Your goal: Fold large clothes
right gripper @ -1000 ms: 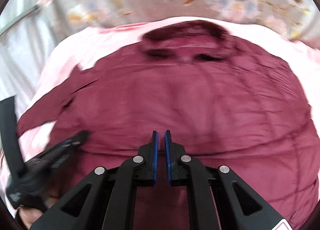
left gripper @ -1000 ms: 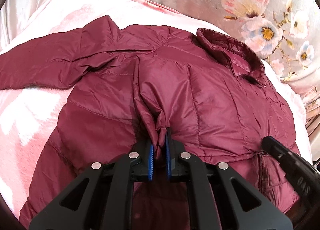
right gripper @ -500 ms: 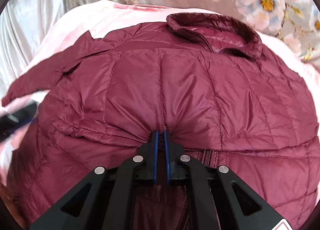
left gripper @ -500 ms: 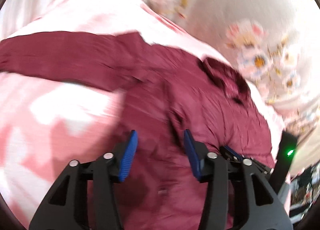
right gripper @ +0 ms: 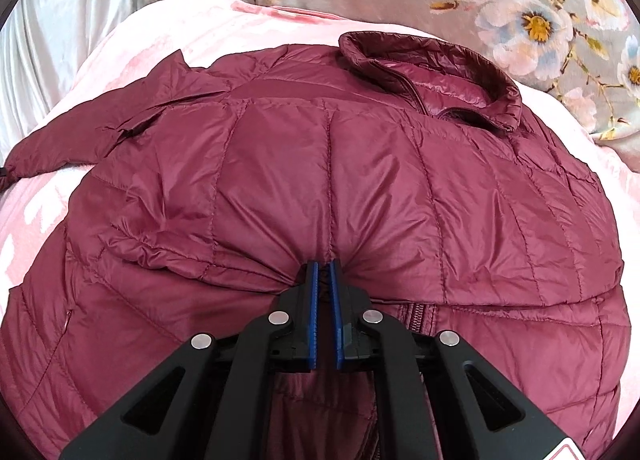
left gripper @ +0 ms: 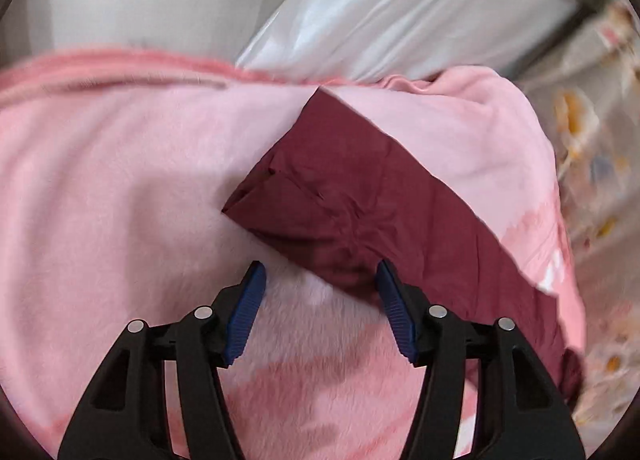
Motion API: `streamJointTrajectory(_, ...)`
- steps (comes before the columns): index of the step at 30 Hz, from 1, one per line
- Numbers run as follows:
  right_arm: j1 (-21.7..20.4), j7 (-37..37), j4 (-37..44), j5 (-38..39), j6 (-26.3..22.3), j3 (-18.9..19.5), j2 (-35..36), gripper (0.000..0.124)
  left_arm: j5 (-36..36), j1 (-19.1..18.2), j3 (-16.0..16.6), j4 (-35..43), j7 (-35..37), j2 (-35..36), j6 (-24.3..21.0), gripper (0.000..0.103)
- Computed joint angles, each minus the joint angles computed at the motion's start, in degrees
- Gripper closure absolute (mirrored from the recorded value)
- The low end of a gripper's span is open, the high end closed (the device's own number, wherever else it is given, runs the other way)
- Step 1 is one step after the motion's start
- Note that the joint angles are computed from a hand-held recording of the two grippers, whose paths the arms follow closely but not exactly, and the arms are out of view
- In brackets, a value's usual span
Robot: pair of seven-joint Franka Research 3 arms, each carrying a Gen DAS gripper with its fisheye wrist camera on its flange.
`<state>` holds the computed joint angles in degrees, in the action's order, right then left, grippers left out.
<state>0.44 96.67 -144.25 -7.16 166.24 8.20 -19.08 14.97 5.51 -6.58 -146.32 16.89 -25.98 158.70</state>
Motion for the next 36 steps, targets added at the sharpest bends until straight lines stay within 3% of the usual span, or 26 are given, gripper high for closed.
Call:
streamJointTrajectory(1,0.31,-0.29,-0.04,0.37,0.05,-0.33,-0.02,0.116,1.00,1.26,-0.91,0.26,-1.63,0.40,1.10,0.048)
streamJointTrajectory(3,0.89,-0.72,-0.13,1.27,0.19,-0.78,-0.03,0.116,-1.19,-1.11,1.20,0.76,0.35,1.86,3.70,0.069)
streamJointTrajectory(4,1.91,-1.77,-0.25,2.69,0.35,-1.83,-0.09,0.116,-4.13,-3.76,3.57,2.02,3.28,3.37,4.44,0.100)
streamJointTrajectory(6,3.34,-3.48,-0.52,5.41,0.60,-3.26,-0.43,0.116,-6.13,-4.95,3.42,5.21,5.25,5.36,4.01,0.100)
streamJointTrajectory(9,2.53,-2.57,-3.19,7.47,2.51,-3.03,-3.97,0.114,0.21,-2.79,-2.01,11.80,4.94,6.30,1.70,0.101)
streamJointTrajectory(11,5.24,-4.50,-5.48,11.85,3.29,-5.95,-7.41,0.114,3.62,-4.00,-4.18,17.66,7.03,7.53,0.63,0.101)
streamJointTrajectory(14,6.35,-7.52,-7.95,16.40,1.12,-8.52,-12.69,0.114,7.03,-7.94,-6.80,27.85,12.35,11.56,-1.77,0.101)
streamJointTrajectory(17,2.81,-8.27,-10.49,17.45,-0.81,-8.06,-17.61,0.114,7.81,-13.32,-8.86,37.05,18.54,16.60,-2.31,0.101)
streamJointTrajectory(21,-1.35,-8.99,-13.22,18.80,-3.93,-9.35,-22.76,0.113,2.93,-21.55,-11.39,50.32,28.08,27.53,-3.54,0.100)
streamJointTrajectory(24,-4.25,-9.68,-15.47,19.20,-5.16,-10.04,-26.21,0.113,2.40,-27.47,-12.97,60.28,29.91,36.86,-8.29,0.090)
streamJointTrajectory(26,-5.71,-10.45,-16.23,19.37,-5.97,-10.64,-27.48,0.113,-2.12,-29.79,-14.19,64.38,32.66,42.01,-10.55,0.053)
streamJointTrajectory(27,-6.14,-10.77,-16.38,19.60,-6.15,-10.91,-27.61,0.111,-3.50,-31.03,-14.25,65.26,32.40,43.91,-10.79,0.046)
streamJointTrajectory(28,-6.22,-11.34,-16.47,20.07,-6.50,-11.68,-27.73,0.108,-3.88,-32.36,-13.79,64.59,31.29,44.69,-10.04,0.044)
streamJointTrajectory(30,-5.75,-12.72,-16.46,21.49,-7.03,-13.42,-27.88,0.089,-5.00,-33.41,-13.30,61.88,30.53,44.46,-9.02,0.044)
streamJointTrajectory(32,-4.85,-13.95,-16.20,23.31,-7.17,-14.81,-27.91,0.083,-9.27,-32.31,-14.29,58.07,31.65,42.98,-6.67,0.040)
streamJointTrajectory(34,-3.77,-15.45,-15.24,24.96,-7.06,-15.73,-26.97,0.079,-14.70,-29.87,-14.79,51.00,32.07,38.97,-1.03,0.038)
streamJointTrajectory(36,-1.21,-17.66,-12.95,27.56,-7.24,-17.70,-24.83,0.070,-14.38,-29.44,-12.77,45.51,28.58,35.12,2.12,0.036)
